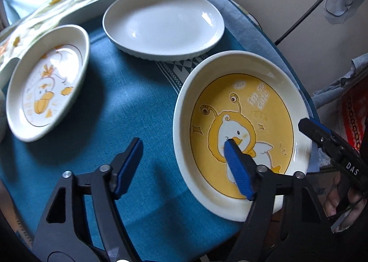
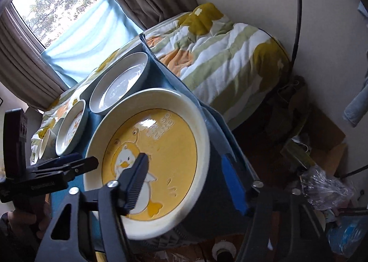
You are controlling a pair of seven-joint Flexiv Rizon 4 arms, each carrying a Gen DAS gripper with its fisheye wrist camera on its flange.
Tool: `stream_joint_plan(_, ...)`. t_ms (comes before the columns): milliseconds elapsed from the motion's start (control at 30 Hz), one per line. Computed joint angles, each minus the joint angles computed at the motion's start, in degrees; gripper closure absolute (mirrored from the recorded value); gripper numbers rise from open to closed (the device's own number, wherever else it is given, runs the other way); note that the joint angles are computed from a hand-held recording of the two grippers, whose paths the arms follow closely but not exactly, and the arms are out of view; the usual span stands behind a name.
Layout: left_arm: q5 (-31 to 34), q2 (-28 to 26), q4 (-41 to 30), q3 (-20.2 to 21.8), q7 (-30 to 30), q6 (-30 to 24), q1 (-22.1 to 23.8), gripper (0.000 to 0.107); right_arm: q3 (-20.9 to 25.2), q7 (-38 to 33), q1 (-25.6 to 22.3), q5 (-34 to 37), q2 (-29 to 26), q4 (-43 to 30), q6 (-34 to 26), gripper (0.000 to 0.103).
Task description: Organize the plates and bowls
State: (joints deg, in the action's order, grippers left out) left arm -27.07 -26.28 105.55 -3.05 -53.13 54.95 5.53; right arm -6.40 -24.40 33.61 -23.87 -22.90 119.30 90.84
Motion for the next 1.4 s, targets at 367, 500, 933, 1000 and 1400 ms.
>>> stream_joint_plan(367,-0.3,-1.6,-1.2,-0.4,-1.8,-1.8,-0.1,0.087,3.6,-6.7,-4.1,3.5,-3.2,-3.2,0.4,0.087)
stream_joint_plan(500,0.1,-1.2,-0.2,-0.1,-2.4,0.4,-0.8,0.087,7.1,-9.1,-6.9,5.0,-4.2,-4.6,-1.3,0.092)
stream_joint_plan(933,2.9,1.2,0.8,1.5,-7.1,0.5,-1.2,0.087,11.6,-13.7,-10.1,7.2,-3.8,-7.8,-6.7,0.092)
stream_joint_plan(1000,2.8,2.0,1.6,1.8,-7.9,1.5,-1.1,0.087,12.5,-14.9,-10.6,7.4,-3.9,-8.5,-7.4,0.092)
stream_joint_plan(1400,3.2,12.2,9.5,6.5,-14.1,5.6,1.8,0.087,24.2,-32.2,-14.4,13.0,-5.3,-17.9,-12.7,0.092)
